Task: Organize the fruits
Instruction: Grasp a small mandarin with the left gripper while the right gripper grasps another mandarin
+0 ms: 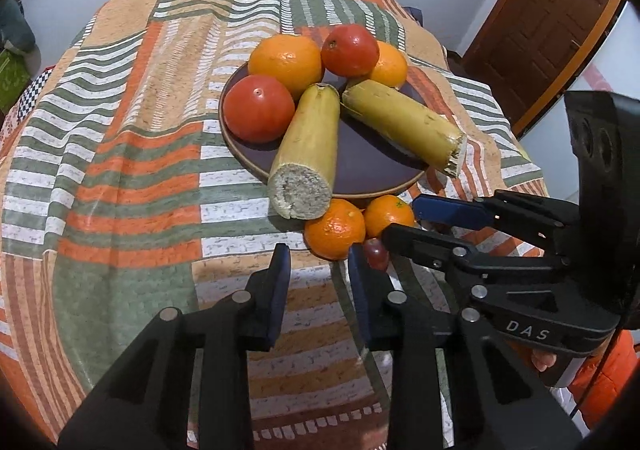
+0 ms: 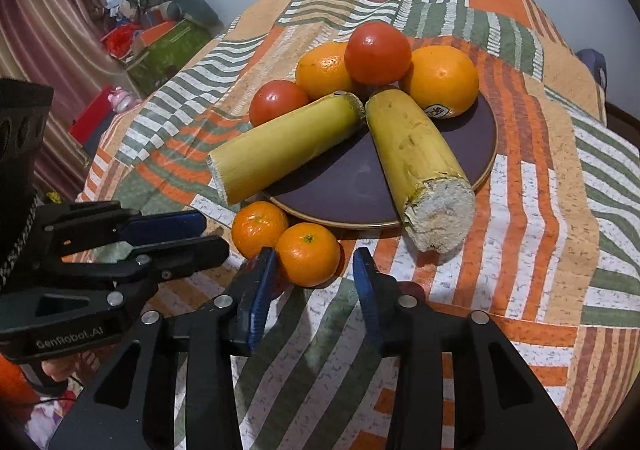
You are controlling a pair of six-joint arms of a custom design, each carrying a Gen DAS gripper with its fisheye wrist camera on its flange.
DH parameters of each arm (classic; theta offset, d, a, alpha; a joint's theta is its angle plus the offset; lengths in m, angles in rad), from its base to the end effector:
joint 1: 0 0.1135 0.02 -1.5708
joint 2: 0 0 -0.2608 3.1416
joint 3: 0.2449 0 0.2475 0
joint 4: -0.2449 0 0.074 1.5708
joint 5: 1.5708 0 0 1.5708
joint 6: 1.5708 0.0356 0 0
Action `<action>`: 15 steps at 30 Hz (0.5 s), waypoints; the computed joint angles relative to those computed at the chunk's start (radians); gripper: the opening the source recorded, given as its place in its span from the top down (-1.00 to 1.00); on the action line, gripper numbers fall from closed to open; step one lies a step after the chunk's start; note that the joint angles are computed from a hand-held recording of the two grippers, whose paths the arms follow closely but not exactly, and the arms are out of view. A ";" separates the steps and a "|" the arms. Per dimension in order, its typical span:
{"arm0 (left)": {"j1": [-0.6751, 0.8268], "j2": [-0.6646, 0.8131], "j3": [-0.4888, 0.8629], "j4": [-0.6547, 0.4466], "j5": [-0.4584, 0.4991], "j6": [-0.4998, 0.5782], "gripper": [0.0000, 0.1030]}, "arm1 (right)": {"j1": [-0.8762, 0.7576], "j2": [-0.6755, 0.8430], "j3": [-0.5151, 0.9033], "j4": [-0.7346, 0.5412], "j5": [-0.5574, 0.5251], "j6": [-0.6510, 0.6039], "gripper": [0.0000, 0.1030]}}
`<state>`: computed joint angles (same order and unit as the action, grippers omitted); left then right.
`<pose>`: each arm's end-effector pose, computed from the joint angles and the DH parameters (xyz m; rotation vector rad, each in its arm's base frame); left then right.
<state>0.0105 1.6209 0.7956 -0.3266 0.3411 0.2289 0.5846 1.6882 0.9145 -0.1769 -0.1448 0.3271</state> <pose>0.2839 -0.0089 0.1400 0.3869 2.6350 -0.3875 0.2705 0.1851 0.1588 -0.3930 2.5663 0.5351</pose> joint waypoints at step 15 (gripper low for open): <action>-0.001 0.021 0.006 0.005 -0.004 -0.004 0.42 | -0.004 -0.008 -0.020 0.041 -0.011 -0.017 0.38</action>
